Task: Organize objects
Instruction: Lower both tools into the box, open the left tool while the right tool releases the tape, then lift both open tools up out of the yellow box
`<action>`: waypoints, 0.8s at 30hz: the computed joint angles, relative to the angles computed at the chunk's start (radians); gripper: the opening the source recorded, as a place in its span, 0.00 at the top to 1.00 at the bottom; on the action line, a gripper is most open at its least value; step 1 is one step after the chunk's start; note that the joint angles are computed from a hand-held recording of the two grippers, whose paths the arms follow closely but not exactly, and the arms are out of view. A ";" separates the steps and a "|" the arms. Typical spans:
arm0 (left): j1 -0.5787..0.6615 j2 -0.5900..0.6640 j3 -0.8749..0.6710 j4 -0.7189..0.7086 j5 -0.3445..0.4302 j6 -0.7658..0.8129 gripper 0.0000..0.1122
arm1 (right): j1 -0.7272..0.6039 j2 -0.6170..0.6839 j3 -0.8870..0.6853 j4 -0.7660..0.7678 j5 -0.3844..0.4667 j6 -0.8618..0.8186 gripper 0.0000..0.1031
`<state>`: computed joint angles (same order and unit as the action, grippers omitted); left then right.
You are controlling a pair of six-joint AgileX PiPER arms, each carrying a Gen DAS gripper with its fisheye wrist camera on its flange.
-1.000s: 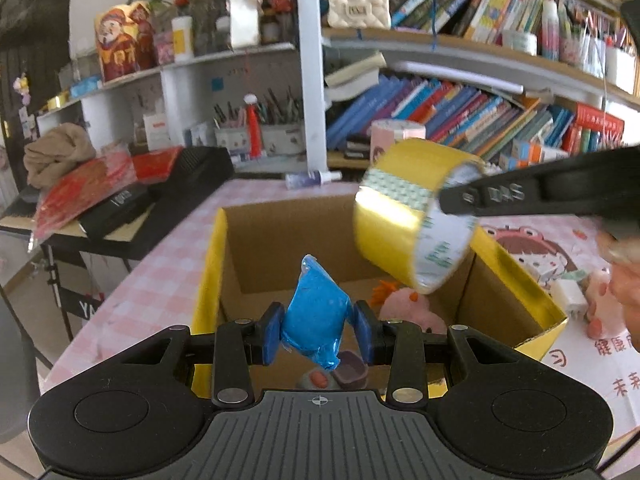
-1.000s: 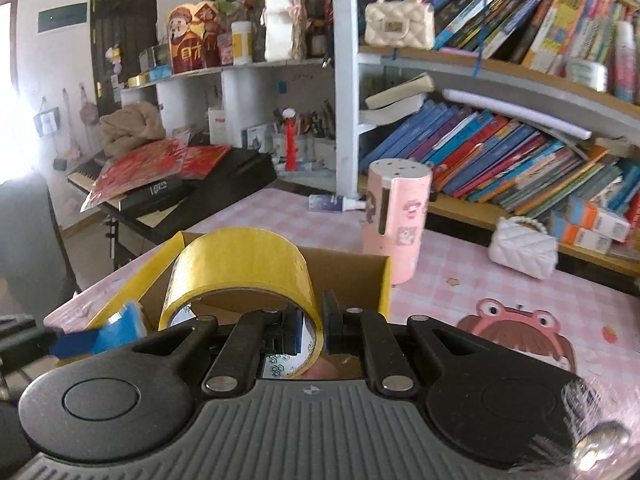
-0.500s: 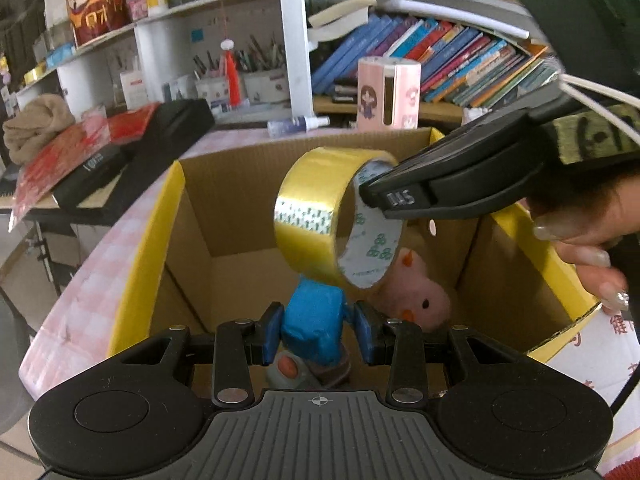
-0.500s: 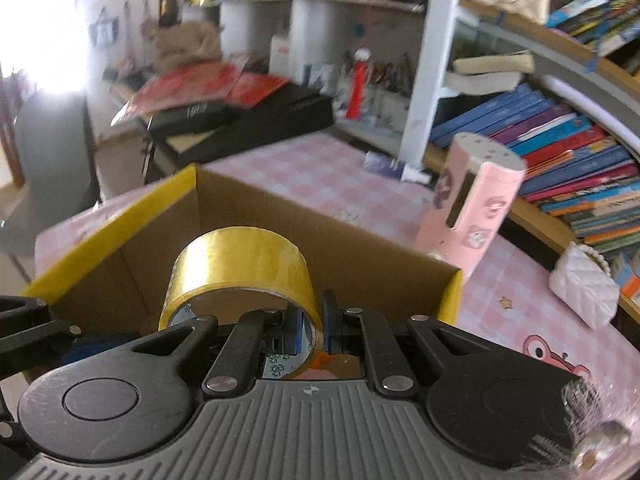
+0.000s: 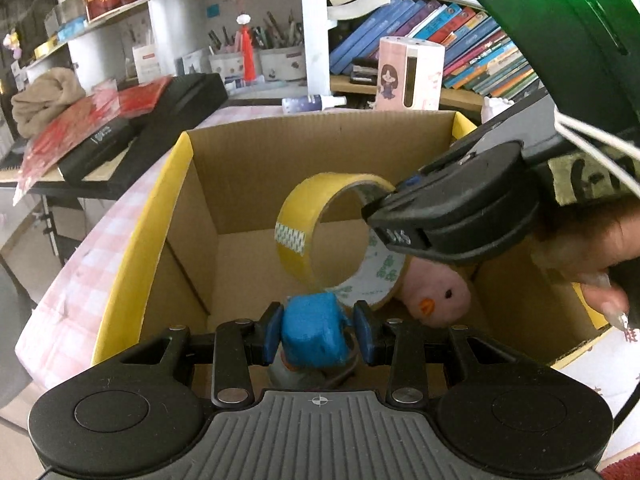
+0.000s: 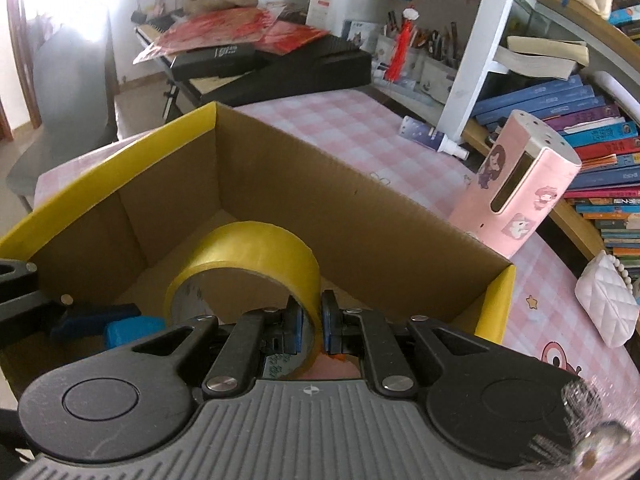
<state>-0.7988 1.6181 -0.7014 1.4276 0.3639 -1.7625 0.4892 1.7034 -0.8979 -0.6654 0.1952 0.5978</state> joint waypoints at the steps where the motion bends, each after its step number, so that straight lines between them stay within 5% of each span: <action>1: 0.000 0.001 0.000 0.000 0.000 0.000 0.68 | 0.004 0.005 -0.005 0.024 0.007 -0.031 0.91; 19: 0.029 0.004 0.003 0.022 -0.043 -0.005 0.65 | 0.021 0.037 -0.044 0.084 0.057 -0.132 0.89; 24: 0.013 -0.025 0.029 0.084 -0.010 -0.067 0.54 | 0.020 0.025 -0.037 0.071 0.063 -0.097 0.86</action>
